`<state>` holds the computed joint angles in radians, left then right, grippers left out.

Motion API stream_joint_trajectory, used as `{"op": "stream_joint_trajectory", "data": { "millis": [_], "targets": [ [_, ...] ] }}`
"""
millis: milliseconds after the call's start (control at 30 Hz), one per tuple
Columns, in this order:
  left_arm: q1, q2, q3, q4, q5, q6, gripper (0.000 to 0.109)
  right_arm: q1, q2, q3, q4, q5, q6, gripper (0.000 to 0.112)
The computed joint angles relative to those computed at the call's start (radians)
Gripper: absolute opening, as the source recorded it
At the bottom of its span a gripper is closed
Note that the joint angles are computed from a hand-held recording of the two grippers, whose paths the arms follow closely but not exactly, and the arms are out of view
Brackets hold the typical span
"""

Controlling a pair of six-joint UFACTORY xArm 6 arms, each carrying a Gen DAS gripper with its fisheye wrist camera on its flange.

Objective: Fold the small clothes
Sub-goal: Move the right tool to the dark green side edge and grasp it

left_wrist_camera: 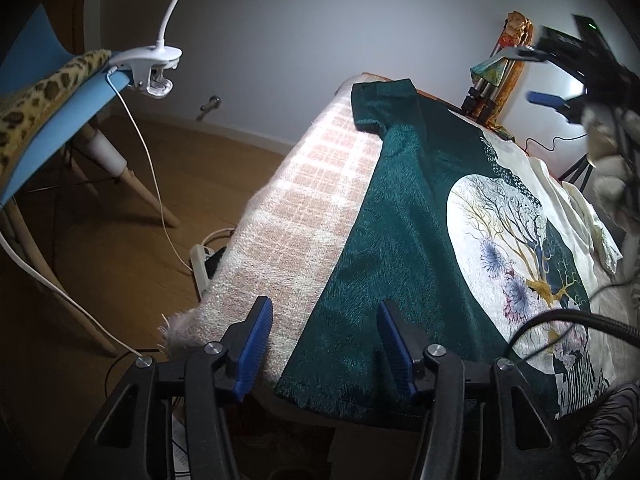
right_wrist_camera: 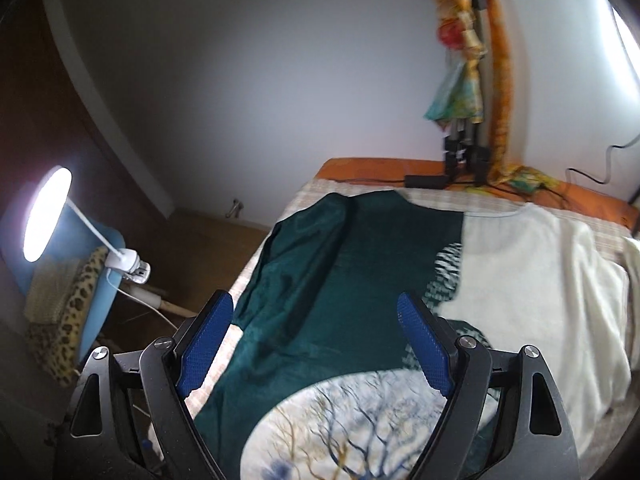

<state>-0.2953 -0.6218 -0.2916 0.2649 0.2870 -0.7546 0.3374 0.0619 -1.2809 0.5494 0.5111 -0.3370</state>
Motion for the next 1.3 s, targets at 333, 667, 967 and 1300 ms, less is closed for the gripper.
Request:
{"op": "stream_joint_trajectory", "data": {
  "millis": [333,667,967,1300],
  "targets": [
    [-0.014,0.035,0.007,-0.246,-0.046,0.219,0.045,0.104,0.386,-0.429,-0.139,0.157,0.118,0.084],
    [-0.053,0.077,-0.009,-0.443,-0.088,0.391,0.036,0.166,0.671,-0.774,-0.311,0.29,0.253,0.079],
    [-0.075,0.105,-0.028,-0.713,-0.099,0.599,0.007,0.194,0.881,-1.084,-0.497,0.459,0.362,0.065],
    [-0.109,0.079,-0.028,-0.736,-0.111,0.628,0.0,0.202,0.886,-1.101,-0.605,0.466,0.353,0.004]
  ]
}}
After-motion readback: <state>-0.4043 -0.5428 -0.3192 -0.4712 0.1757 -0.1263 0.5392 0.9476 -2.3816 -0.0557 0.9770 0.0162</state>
